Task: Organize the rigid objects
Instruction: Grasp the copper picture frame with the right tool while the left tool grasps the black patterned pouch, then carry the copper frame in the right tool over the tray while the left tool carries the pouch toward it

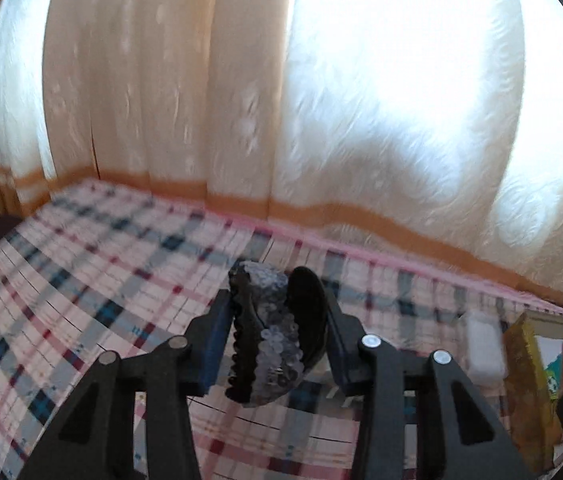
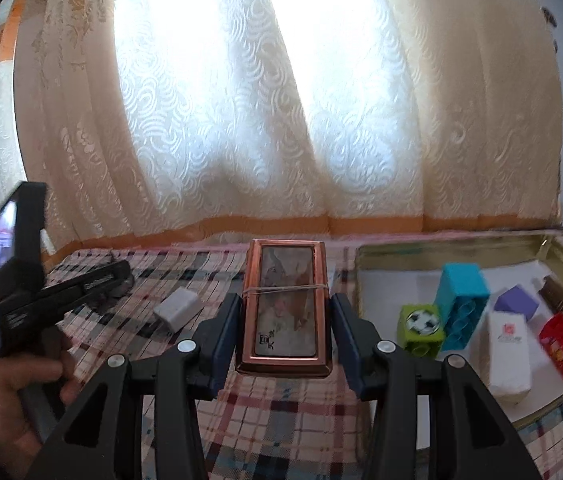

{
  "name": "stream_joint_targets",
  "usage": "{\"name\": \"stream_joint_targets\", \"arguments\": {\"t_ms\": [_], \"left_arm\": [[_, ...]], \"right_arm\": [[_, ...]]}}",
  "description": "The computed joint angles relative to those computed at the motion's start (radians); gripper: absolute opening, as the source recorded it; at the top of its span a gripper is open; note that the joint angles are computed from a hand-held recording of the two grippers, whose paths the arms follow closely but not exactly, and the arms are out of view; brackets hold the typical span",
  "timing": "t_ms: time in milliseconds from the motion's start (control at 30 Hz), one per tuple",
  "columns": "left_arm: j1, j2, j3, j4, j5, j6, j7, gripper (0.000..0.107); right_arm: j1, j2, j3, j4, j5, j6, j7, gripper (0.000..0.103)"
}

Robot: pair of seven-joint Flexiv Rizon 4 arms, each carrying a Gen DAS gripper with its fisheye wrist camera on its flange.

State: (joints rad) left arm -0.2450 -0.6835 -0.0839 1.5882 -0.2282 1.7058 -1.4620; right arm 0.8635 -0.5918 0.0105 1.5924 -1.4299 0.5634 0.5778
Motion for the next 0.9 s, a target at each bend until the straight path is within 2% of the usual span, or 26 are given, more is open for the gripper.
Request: {"name": "stream_joint_targets", "arguments": {"t_ms": [33,67,133,233,400,667,900], "left_arm": [[-0.021,-0.002,0.026,-0.001,0.005,0.023,-0.004,0.043],[-0.07,0.001,0.084,0.006,0.007,0.057,-0.014,0.043],[-0.11,0.009,0.125,0.027,0.007,0.095,-0.014,0.043],[-0.076,0.026,0.067,0.056,0.019,0.106,0.007,0.043],[-0.082,0.036,0.056,0.079,0.015,0.116,0.024,0.043],[-0.143,0.045,0.102,0.108,-0.019,0.15,0.048,0.043],[-0.146,0.054,0.087,0.127,-0.031,0.168,0.064,0.043]], "right_arm": [[0.006,0.003,-0.003,0.003,-0.005,-0.016,0.0,0.049],[0.009,0.006,-0.004,0.006,-0.008,-0.028,0.0,0.049],[0.011,0.014,-0.002,0.015,-0.013,-0.048,0.008,0.049],[0.011,0.02,0.004,0.021,-0.013,-0.072,0.016,0.049],[0.01,0.03,0.015,0.036,-0.009,-0.103,0.017,0.049],[0.008,0.061,0.039,0.083,-0.025,-0.144,0.037,0.049],[0.009,0.078,0.056,0.11,-0.021,-0.18,0.032,0.049]]}}
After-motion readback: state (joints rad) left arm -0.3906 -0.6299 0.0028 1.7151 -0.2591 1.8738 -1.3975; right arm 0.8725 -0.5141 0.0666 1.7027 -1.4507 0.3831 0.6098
